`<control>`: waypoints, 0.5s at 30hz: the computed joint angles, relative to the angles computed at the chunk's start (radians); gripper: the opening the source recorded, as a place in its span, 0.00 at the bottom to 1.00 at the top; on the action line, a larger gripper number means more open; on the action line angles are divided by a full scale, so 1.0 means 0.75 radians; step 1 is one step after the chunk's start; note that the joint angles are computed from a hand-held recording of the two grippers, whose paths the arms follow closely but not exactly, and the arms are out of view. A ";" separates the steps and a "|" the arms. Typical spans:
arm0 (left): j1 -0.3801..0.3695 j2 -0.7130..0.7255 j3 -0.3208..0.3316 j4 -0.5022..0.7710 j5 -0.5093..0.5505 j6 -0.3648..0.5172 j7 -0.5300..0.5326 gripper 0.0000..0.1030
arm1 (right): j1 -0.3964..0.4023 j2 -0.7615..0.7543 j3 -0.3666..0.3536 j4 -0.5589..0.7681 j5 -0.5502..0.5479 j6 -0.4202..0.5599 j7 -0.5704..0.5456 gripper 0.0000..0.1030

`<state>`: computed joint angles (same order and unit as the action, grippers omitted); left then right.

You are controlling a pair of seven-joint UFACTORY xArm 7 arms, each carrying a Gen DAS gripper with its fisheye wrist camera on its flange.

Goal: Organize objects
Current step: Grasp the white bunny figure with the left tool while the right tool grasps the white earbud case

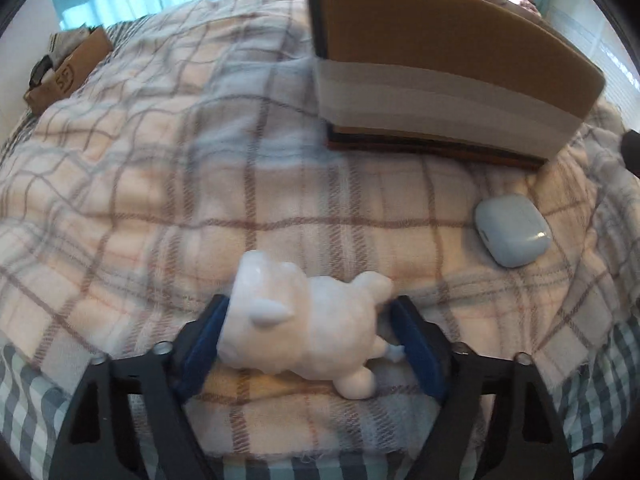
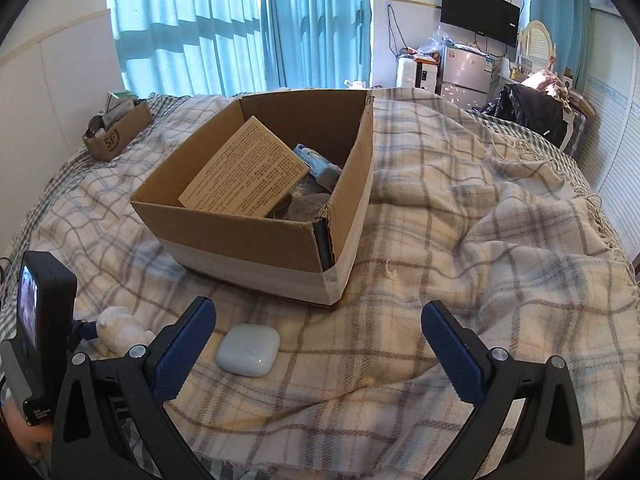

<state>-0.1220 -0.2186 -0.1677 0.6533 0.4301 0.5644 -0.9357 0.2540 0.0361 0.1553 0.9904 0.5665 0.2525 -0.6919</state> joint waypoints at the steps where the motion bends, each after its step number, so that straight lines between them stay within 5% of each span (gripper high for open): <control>1: 0.000 -0.007 -0.004 -0.006 0.010 -0.010 -0.006 0.80 | 0.001 0.002 -0.001 -0.002 -0.016 -0.002 0.008 1.00; 4: 0.022 -0.078 -0.020 -0.049 0.061 -0.084 -0.065 0.79 | 0.003 0.003 0.001 -0.009 -0.033 -0.015 0.016 1.00; 5: 0.042 -0.097 -0.035 -0.052 0.093 -0.097 -0.101 0.64 | 0.003 0.003 0.002 -0.009 -0.036 -0.019 0.019 1.00; 15: 0.083 -0.146 -0.009 -0.100 -0.059 -0.144 -0.041 0.63 | 0.014 0.049 0.007 -0.003 -0.306 -0.005 0.181 1.00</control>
<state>-0.0599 -0.3285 -0.1744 0.5786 0.3862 0.4562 -0.9662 0.2647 0.0728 0.1605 0.9881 0.3370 0.2486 -0.5563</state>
